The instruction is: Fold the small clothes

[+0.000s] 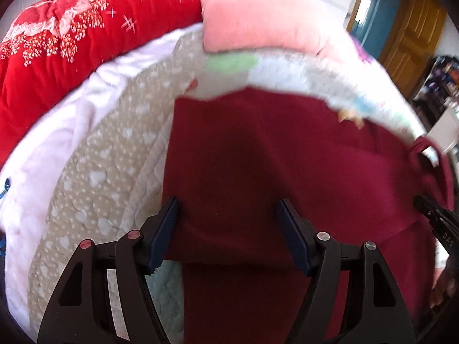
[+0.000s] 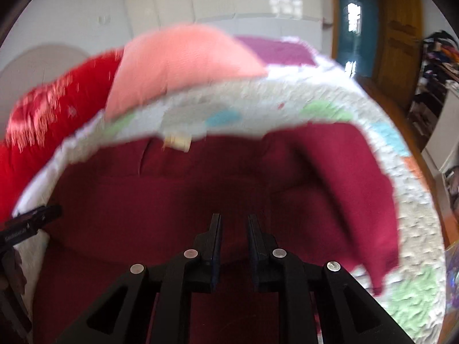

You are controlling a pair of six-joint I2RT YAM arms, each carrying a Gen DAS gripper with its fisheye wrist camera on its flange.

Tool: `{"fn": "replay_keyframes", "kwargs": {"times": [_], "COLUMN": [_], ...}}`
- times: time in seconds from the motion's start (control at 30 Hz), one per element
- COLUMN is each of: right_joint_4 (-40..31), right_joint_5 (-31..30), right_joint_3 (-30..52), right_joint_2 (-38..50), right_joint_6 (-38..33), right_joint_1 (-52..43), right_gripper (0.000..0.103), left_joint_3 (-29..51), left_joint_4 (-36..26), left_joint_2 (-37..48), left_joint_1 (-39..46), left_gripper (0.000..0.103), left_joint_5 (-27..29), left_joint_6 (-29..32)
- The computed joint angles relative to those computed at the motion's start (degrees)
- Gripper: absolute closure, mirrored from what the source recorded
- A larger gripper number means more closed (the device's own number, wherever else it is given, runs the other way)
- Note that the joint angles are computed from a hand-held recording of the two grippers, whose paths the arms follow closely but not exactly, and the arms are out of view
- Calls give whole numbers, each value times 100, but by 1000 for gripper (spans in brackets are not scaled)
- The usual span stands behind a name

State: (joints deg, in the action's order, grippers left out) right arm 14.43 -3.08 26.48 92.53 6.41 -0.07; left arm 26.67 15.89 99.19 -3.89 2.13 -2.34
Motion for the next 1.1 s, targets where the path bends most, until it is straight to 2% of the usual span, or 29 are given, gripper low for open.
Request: {"fn": "replay_keyframes", "kwargs": {"times": [0.07,0.13,0.2,0.27,0.33,0.43,0.5,0.63,0.73,0.8,0.93,1.1], "right_joint_4": [5,238,-91,-297,-431,-834,-1105,-1346,-1130,-920,-367,730], "right_joint_5": [83,-26,-403,-694,-762,-1567,-1892,-2989,-3153,-3472,-4141,-4675], "right_joint_3": [205,68,47,-149,-468,-809,-850,-995,-966,-898,-722,-752], "right_joint_2": [561,511,216,-315,-996,-1720,-1798,-1618,-1186,-809,-13,635], "right_joint_6": [11,7,-14,-44,-194,-430,-476,-696,-614,-451,326,1449], "right_joint_1": [89,26,-236,-596,-999,-1985,-2447,-3531,-3841,-4137,-4539,-4925], "right_gripper": [87,87,85,80,64,59,58,57,56,56,55,55], "left_joint_3": [-98,-131,-234,-410,-572,-621,-651,-667,-643,-650,-620,-680], "left_joint_4": [234,109,-20,-49,-66,-171,-196,-205,-235,-202,-194,-195], "left_joint_2": [32,-124,-477,-852,-1250,-1462,-1517,-1478,-1396,-1355,-1235,-1276], "left_joint_1": [-79,-78,-89,-86,-182,-464,-731,-1175,-1305,-1341,-1336,-1305], "left_gripper": [32,32,32,32,32,32,32,32,32,32,32,32], "left_joint_5": [-145,-149,-145,-86,20,46,-20,-207,-240,-302,-326,-384], "left_joint_6": [50,78,66,44,-46,-210,-315,-423,-486,-487,-454,-364]}}
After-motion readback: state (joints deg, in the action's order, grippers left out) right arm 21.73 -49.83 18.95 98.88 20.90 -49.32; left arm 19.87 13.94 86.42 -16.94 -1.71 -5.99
